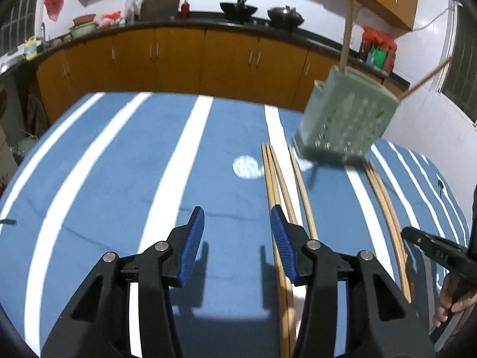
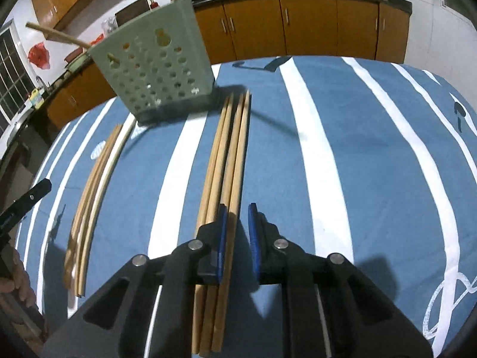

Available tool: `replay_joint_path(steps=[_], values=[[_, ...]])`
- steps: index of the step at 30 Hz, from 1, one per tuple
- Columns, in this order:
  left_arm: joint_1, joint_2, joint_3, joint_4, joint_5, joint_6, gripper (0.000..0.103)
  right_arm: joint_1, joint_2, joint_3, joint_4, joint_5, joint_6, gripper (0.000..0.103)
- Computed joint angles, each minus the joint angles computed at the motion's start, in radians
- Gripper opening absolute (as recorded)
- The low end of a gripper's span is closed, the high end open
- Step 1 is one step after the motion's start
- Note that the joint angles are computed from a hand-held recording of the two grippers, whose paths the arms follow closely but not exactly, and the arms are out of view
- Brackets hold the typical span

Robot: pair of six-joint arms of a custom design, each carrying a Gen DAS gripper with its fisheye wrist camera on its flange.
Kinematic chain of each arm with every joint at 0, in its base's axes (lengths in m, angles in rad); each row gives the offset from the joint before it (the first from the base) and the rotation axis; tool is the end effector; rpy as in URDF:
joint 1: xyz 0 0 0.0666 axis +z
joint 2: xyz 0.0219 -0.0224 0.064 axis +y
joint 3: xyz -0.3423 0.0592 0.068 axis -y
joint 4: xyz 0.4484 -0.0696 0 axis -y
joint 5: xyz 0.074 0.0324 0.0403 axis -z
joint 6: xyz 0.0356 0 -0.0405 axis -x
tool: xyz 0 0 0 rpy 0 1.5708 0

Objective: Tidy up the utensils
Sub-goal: 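Grasp another chopstick with the right gripper while the left gripper grasps one too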

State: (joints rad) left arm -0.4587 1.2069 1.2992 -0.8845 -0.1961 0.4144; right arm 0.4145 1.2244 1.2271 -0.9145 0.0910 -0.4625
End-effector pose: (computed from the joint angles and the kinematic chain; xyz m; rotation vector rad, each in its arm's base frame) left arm 0.4391 -0.2095 0.4383 -0.0428 2.3520 -0.1982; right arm 0.4453 0.1920 0.3902 0.0987 2.4939 0.2595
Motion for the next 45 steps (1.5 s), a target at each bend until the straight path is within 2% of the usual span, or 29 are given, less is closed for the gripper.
replay_joint_path(steps=[5,7,11,19,34,39,43,45], values=[[-0.01,0.005,-0.011,-0.01,0.023,0.008,0.046,0.002,0.011,0.013,-0.014,0.032,0.016,0.013],[-0.012,0.01,-0.01,-0.012,0.033,0.008,0.045,0.003,0.013,0.012,-0.021,0.062,0.024,0.008],[-0.021,0.019,-0.008,-0.018,0.056,-0.002,0.039,0.009,0.015,0.011,-0.029,0.137,0.023,0.008],[-0.047,0.044,0.005,-0.047,0.073,-0.047,0.027,-0.002,0.008,-0.001,-0.021,0.145,0.016,0.008],[-0.049,0.063,0.022,-0.072,0.058,-0.059,0.023,-0.005,-0.005,-0.014,-0.027,0.17,0.034,0.008],[-0.066,0.064,0.017,-0.065,0.016,-0.075,0.022,0.009,-0.019,-0.029,-0.022,0.183,0.047,0.011],[-0.057,0.07,0.022,-0.066,0.008,-0.072,0.008,0.021,-0.019,-0.031,-0.008,0.165,0.063,0.01],[-0.044,0.078,0.031,-0.073,0.006,-0.072,0.008,0.028,-0.013,-0.027,-0.002,0.161,0.082,0.009]])
